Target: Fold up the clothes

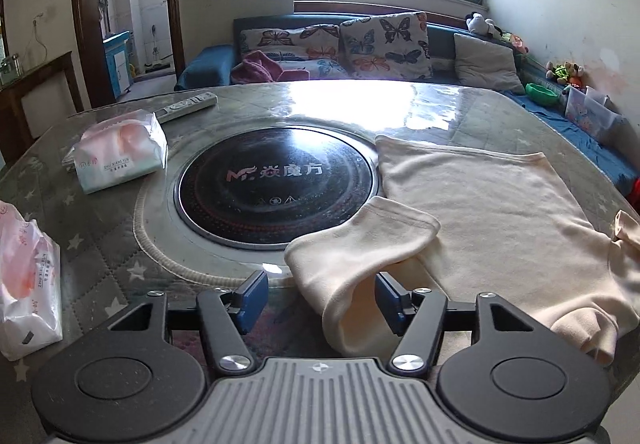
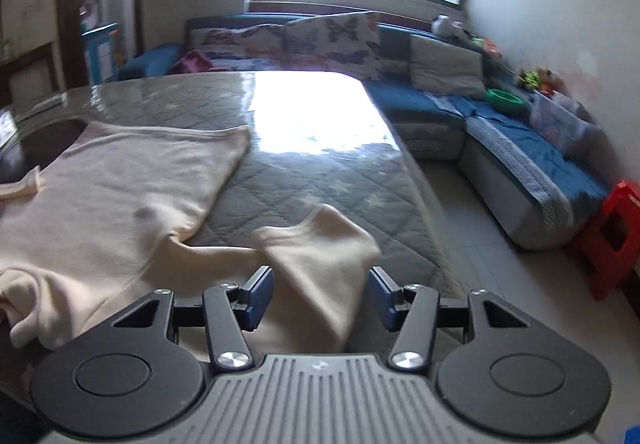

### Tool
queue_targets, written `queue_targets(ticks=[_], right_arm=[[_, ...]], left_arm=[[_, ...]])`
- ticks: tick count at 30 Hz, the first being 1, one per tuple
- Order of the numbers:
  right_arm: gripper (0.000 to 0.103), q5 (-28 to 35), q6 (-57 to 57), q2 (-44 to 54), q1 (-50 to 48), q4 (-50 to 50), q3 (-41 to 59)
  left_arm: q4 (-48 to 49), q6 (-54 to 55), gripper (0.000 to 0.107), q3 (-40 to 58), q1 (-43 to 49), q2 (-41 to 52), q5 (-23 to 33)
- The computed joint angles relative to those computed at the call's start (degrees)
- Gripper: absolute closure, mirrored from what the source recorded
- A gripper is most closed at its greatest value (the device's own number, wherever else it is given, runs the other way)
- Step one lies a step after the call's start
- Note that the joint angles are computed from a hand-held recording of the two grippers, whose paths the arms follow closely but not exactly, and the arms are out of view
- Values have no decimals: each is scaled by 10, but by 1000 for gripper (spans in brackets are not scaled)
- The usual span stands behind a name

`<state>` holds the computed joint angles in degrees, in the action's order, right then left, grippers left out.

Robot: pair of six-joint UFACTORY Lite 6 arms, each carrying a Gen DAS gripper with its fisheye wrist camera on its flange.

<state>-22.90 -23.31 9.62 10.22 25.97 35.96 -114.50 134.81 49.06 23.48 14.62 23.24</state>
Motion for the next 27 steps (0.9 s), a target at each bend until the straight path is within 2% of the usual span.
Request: queue_targets(ticks=[3,5,7,10,12,17,19,21,22,24,27], right_arm=[[59,-23,-61,69,22,49,48],[68,-25,-78,100,25,62,72],[88,-38,-74,115,22,59,78],[96,-76,-65,97,5,75,49],[97,-98,-63,76,-12,93,26],[96,-108,-72,30,-73,131,-13],[86,-108,-60,5,-97,123,-36],[83,-105,-51,-15,-106,113,-53],[75,-102,-33,-32,-105,98,-65],[68,-88,0,-51,-102,61,-76],[66,-66,22,-58,-75,32,-65]], left_arm=[[8,1,45,5,-10,7,16],[5,10,47,10,-22,16,19],[-12,32,49,13,-36,25,22],[-44,67,51,25,-56,45,22],[-52,74,51,38,-70,60,18],[-104,143,51,61,-97,97,20],[-129,170,51,73,-108,114,15],[-154,196,51,85,-116,131,12],[-160,202,51,93,-120,141,11],[-179,221,51,109,-127,160,4],[-207,254,66,128,-132,185,6]])
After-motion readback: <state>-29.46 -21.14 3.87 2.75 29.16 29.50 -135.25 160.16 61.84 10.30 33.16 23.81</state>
